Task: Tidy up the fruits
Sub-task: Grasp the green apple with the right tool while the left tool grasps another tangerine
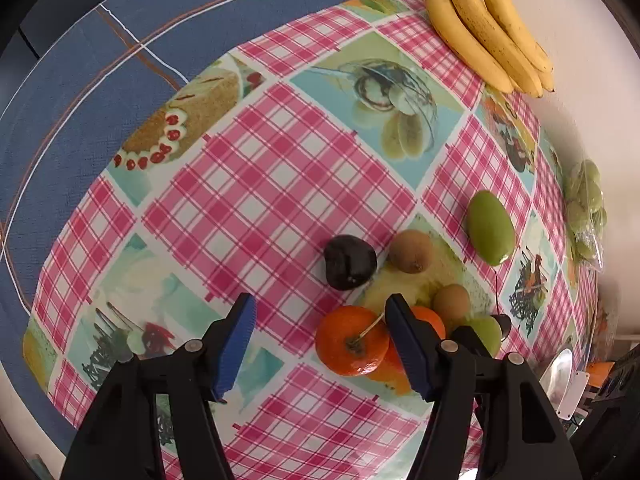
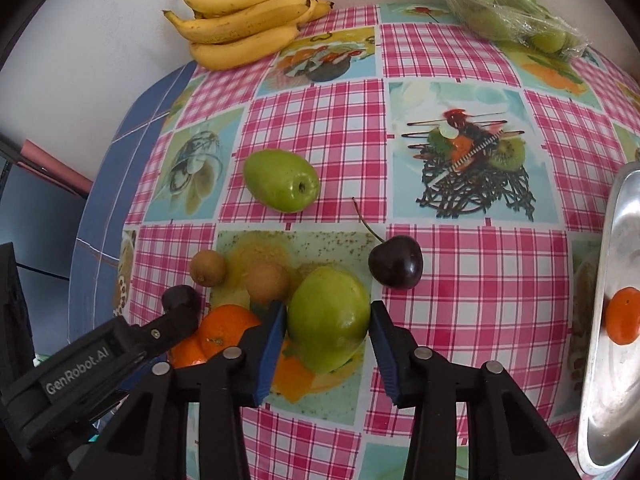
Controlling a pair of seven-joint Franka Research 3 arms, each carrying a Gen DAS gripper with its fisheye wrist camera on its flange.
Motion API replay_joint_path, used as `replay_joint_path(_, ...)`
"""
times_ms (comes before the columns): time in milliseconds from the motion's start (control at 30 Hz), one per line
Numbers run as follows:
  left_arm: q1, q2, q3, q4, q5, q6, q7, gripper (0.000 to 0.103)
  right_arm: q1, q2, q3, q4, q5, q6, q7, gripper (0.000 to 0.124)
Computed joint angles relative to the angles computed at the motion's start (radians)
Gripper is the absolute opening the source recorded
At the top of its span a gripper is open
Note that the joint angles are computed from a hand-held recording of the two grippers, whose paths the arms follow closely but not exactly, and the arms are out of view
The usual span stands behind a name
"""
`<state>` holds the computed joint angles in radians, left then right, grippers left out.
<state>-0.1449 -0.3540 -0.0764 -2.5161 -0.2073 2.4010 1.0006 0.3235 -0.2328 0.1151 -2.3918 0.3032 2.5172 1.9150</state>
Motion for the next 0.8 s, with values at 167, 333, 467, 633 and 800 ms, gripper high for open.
replay_joint_path(167,-0.003,0.003,-0.006,0.007,0.006,-0.006,0.004,0.056,0.003,-0.007,-0.003,-0.008,0.014,0.003,-0.009,0.043)
replay_joint_path(333,-0.008,0.01,-0.015,0.019,0.011,-0.011,-0.009,0.052,0.006,-0.027,-0.011,-0.025,0.047,0.002,-0.026,0.043)
replay_joint_path(467,-0.016,0.006,-0.004,0.017,-0.019,-0.015,0.0,0.052,0.005,-0.043,-0.012,-0.033,0.059,-0.008,-0.031,0.043)
replay_joint_path(633,-0.012,-0.001,-0.004,0.016,-0.015,-0.027,0.002,0.052,0.006,-0.073,-0.018,-0.049,0.088,-0.028,-0.036,0.043)
replay_joint_path(800,-0.008,-0.007,-0.002,0.016,-0.015,-0.031,0.009,0.052,-0.008,-0.112,-0.014,-0.07,0.073,-0.07,-0.013,0.043)
